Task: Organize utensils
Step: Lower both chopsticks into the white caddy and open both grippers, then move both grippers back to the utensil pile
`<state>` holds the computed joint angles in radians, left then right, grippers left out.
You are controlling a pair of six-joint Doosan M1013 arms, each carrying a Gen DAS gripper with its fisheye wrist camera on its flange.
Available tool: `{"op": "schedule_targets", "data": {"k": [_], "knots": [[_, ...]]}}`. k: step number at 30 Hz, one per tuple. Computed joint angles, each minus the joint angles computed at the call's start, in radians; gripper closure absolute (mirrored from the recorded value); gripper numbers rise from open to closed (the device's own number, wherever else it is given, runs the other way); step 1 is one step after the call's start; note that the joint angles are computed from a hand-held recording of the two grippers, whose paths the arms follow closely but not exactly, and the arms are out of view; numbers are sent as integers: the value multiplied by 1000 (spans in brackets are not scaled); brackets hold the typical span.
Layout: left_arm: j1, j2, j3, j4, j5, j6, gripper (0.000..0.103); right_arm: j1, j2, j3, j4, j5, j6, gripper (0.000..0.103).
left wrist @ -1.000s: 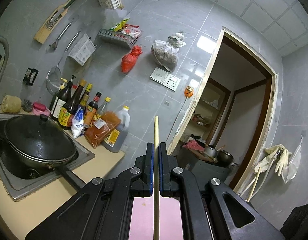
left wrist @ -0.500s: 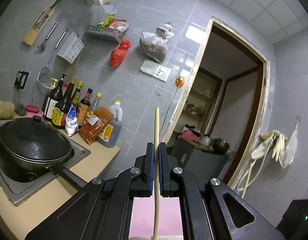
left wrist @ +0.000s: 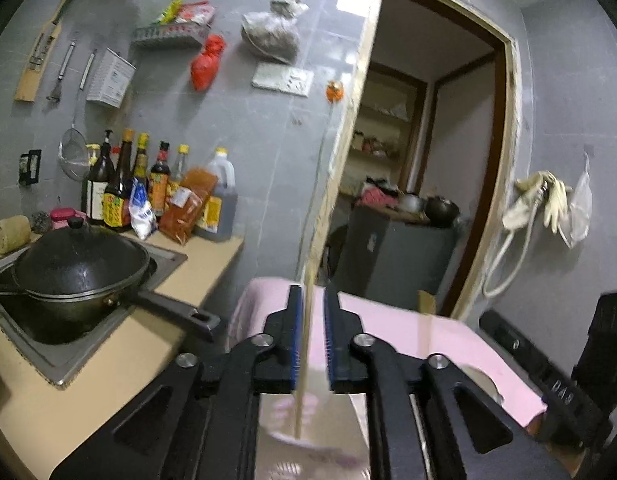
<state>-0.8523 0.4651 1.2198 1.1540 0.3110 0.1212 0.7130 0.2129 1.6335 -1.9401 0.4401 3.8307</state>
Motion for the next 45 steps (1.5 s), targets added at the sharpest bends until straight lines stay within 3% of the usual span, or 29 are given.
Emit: {"op": "schedule_targets", "data": {"k": [2, 4, 6, 8, 12, 14, 17, 25, 31, 40, 45], "knots": [[-7, -7, 12, -14, -4, 14, 70, 5, -16, 9, 44, 3, -49, 78], [-15, -13, 24, 19, -7, -17, 65, 13, -33, 16, 116, 21, -133, 74], [-25, -19, 30, 6, -6, 1, 57, 17, -53, 29, 169, 31, -185, 65], [-39, -24, 37, 48, 5, -36, 44, 20, -73, 46, 189, 47, -199, 44], [-75, -34, 52, 212, 47, -181, 15, 32, -123, 87, 233, 105, -242, 25], [-92, -35, 52, 253, 67, -199, 11, 39, -145, 106, 244, 133, -256, 18], [-121, -33, 50, 295, 100, -196, 8, 53, -177, 133, 259, 183, -283, 1], [-181, -9, 21, 236, 136, -62, 8, 82, -248, 200, 299, 278, -379, 0], [-200, 13, -7, 75, 132, 66, 8, 84, -283, 241, 371, 307, -447, 0], [-199, 69, -94, -413, 180, 492, 8, 46, -305, 260, 601, 264, -638, 0], [-194, 99, -143, -621, 236, 694, 9, 24, -300, 257, 755, 226, -783, 12]]}}
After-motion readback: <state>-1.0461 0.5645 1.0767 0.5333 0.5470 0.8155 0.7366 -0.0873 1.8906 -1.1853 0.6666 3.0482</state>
